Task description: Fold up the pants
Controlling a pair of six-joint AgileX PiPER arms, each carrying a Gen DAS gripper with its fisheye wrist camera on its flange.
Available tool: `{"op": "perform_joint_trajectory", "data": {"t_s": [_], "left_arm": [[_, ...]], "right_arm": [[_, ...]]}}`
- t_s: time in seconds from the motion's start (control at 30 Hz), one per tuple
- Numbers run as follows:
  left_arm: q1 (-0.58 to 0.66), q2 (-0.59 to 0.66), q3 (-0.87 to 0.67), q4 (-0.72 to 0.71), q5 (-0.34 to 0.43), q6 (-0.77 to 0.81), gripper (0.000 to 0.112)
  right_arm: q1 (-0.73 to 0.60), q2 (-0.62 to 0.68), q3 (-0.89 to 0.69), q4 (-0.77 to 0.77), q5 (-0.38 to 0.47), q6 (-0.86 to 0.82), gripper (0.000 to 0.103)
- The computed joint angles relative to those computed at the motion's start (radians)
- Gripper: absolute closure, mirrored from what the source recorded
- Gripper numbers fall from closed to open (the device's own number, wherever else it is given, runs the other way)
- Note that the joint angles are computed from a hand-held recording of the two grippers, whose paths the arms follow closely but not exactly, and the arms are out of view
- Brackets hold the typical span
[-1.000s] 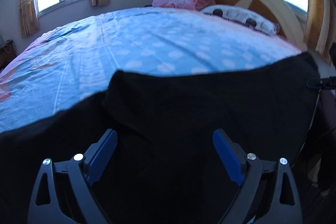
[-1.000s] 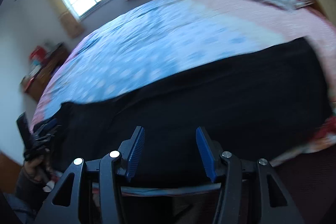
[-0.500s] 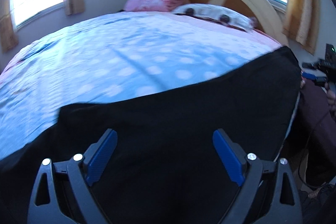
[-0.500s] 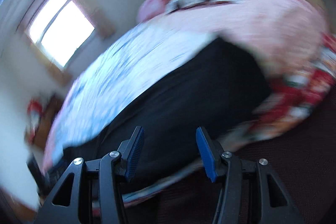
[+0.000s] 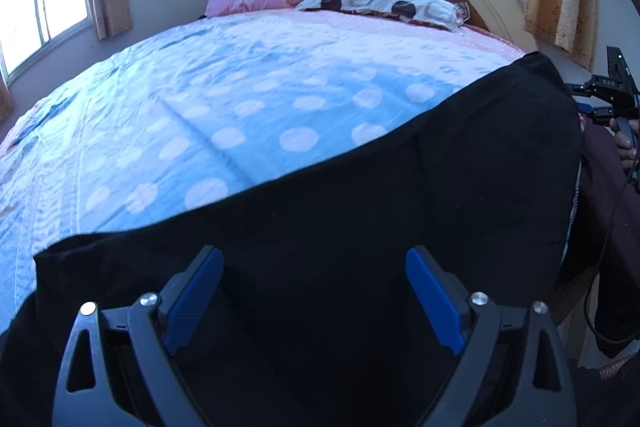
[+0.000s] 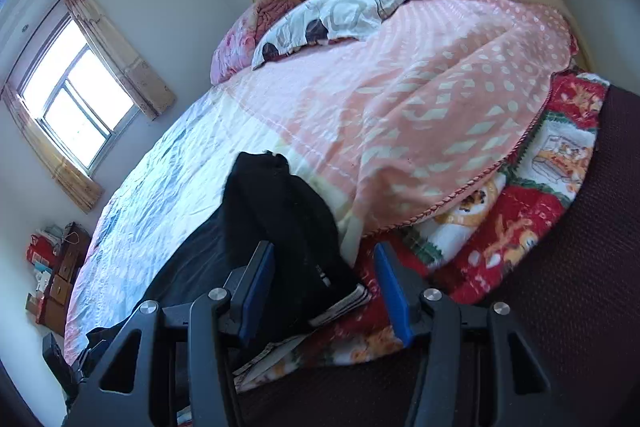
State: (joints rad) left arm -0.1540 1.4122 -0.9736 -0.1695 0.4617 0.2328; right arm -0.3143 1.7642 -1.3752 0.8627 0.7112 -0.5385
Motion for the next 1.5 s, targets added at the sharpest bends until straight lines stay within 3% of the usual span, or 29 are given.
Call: {"op": "perform_joint_trajectory", "data": {"t_s": [0.07,0.13,0.27,0.37,0.67,0.8,1.0,1.1,1.2,1.4,1.5], "left_arm": [[-0.002,0.006,0.006,0.010,-0.005,-0.010,0.017],[-0.008,0.010,0.009,0.023,-0.012,-0.021,0.016],[-0.017,0.018,0.001,0.043,-0.011,-0.030,0.015],[-0.014,0.020,-0.001,0.033,-0.009,-0.020,0.015],[-0.012,0.018,0.003,0.022,-0.009,-0.011,0.014],[-0.009,0.015,0.003,0.009,-0.007,-0.003,0.014],[0.025,-0.006,0.005,-0.077,0.016,0.061,0.014],[0.048,-0.018,0.005,-0.125,0.021,0.100,0.014],[0.096,-0.042,0.013,-0.244,0.041,0.195,0.014],[0.275,-0.095,0.054,-0.574,0.170,0.453,0.014],[0.346,-0.097,0.078,-0.682,0.245,0.535,0.014]], "right_arm": [[-0.015,0.016,-0.008,0.048,0.059,-0.031,0.050],[-0.006,0.003,0.010,0.044,0.053,-0.055,0.051],[0.017,-0.011,0.022,-0.031,0.020,-0.035,0.074],[0.016,-0.021,0.018,-0.036,0.015,-0.045,0.082],[0.083,-0.131,0.066,-0.120,-0.061,-0.036,0.088],[0.109,-0.102,0.014,-0.272,-0.071,0.114,0.088],[0.135,-0.168,0.025,-0.204,-0.055,0.082,0.089],[0.248,-0.242,0.022,-0.191,-0.037,0.060,0.090],[0.433,-0.249,-0.012,-0.296,-0.039,0.121,0.090],[0.838,-0.053,-0.099,-0.527,-0.041,0.257,0.090],[0.932,0.053,-0.121,-0.609,-0.041,0.313,0.090]]}}
